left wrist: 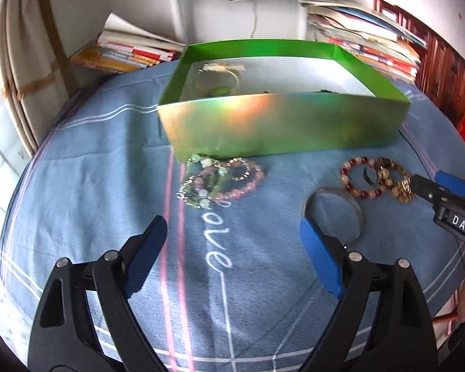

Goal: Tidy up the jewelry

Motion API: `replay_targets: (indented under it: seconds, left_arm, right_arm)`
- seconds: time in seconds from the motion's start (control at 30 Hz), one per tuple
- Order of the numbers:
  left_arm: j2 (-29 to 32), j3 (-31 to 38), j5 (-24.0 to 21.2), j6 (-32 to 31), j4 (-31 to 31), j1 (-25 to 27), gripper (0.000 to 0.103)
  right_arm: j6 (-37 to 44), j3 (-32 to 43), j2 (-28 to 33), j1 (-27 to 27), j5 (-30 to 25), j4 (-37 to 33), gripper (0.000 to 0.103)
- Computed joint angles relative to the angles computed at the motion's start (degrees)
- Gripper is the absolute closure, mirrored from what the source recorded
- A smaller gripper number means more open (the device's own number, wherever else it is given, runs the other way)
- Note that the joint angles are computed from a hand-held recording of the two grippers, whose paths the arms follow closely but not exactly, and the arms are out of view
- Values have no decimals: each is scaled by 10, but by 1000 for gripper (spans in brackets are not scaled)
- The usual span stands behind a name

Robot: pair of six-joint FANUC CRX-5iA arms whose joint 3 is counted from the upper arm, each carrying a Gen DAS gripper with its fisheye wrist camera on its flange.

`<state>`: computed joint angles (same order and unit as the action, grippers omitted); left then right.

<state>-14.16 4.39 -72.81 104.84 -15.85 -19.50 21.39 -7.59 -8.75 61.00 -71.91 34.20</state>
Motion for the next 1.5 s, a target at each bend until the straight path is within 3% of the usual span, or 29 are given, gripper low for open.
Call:
replay_targets:
  seconds: [0.3, 0.57, 0.73, 0.97, 1.03, 1.13, 1.2, 1.37, 1.5]
  left_arm:
    - [3, 1, -12, 23, 0, 14, 14]
    - [-3, -4, -10, 22, 2, 31, 14]
    - [-5, -9, -3, 37, 10, 61, 14]
    - [8, -4, 19, 58, 11, 82, 29]
    - [15, -7, 23, 39, 40, 97, 30]
    - [22, -19, 29, 5, 88, 120, 48]
    - [11, -43, 52, -23, 134, 141, 75]
    - [10, -34, 28, -50, 116, 115, 88]
    - [-12, -68, 19, -121, 200, 141, 94]
  right_arm:
    - [33, 9, 19, 5, -12, -20, 37]
    - [158, 31, 0, 14, 58, -121, 34]
    - [126, 28, -1, 22, 50, -83, 34]
    - [114, 19, 2, 12, 54, -90, 34]
    - [116, 14, 1, 12, 58, -92, 34]
    - [115, 11, 0, 11, 61, -93, 34]
    - [116, 10, -1, 11, 61, -93, 34]
    - [113, 11, 1, 7, 61, -97, 34]
    - [111, 11, 1, 6, 60, -95, 34]
